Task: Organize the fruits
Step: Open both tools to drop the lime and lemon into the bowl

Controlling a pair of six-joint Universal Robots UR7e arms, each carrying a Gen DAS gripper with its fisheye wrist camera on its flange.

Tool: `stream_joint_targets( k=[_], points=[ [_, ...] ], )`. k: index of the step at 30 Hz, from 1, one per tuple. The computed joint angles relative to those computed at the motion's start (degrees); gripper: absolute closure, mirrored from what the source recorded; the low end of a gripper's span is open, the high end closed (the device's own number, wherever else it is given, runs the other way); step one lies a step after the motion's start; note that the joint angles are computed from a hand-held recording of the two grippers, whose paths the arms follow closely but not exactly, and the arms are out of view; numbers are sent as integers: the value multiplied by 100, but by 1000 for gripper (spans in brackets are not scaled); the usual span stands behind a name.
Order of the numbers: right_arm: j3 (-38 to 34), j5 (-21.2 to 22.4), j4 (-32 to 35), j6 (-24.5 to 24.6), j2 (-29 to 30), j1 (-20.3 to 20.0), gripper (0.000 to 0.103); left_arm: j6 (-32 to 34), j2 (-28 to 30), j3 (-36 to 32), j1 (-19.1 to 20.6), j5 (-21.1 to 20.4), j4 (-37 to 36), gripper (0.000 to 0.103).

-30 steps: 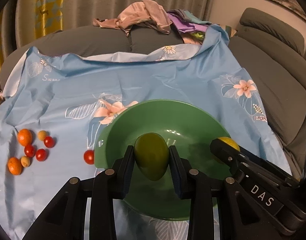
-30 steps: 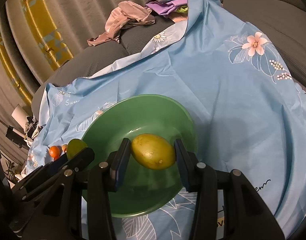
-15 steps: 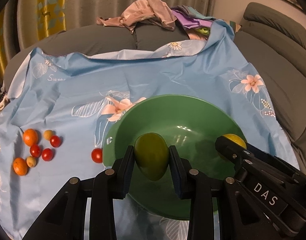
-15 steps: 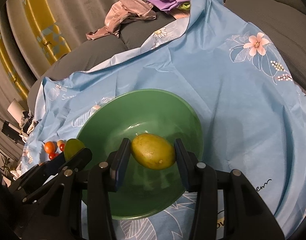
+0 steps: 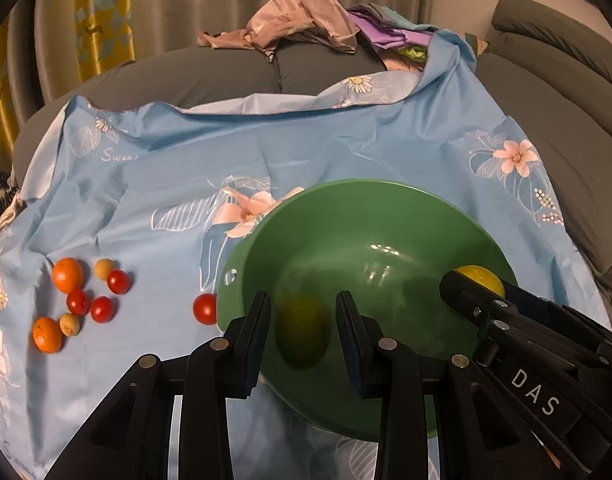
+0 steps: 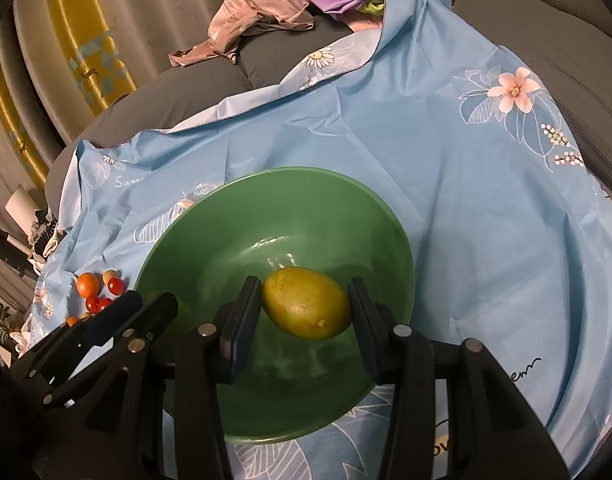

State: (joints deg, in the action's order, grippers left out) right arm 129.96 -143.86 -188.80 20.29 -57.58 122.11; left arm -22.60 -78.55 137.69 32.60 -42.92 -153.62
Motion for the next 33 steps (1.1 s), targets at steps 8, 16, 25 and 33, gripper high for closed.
stream_joint_targets(
  k=[8, 16, 25, 33],
  points=[
    [-20, -53, 104, 71, 6, -3, 56, 84, 6, 22, 1, -16, -123, 68],
    [-54, 5, -4, 56, 52, 36, 52, 92, -413, 34, -34, -274, -26, 68],
    [-303, 47, -247, -139, 342, 256, 39, 3, -1376, -27, -35, 108, 726, 62],
    [-642, 45, -178, -427, 686, 482, 36, -128, -2367, -39, 307, 754, 1233, 52]
  ],
)
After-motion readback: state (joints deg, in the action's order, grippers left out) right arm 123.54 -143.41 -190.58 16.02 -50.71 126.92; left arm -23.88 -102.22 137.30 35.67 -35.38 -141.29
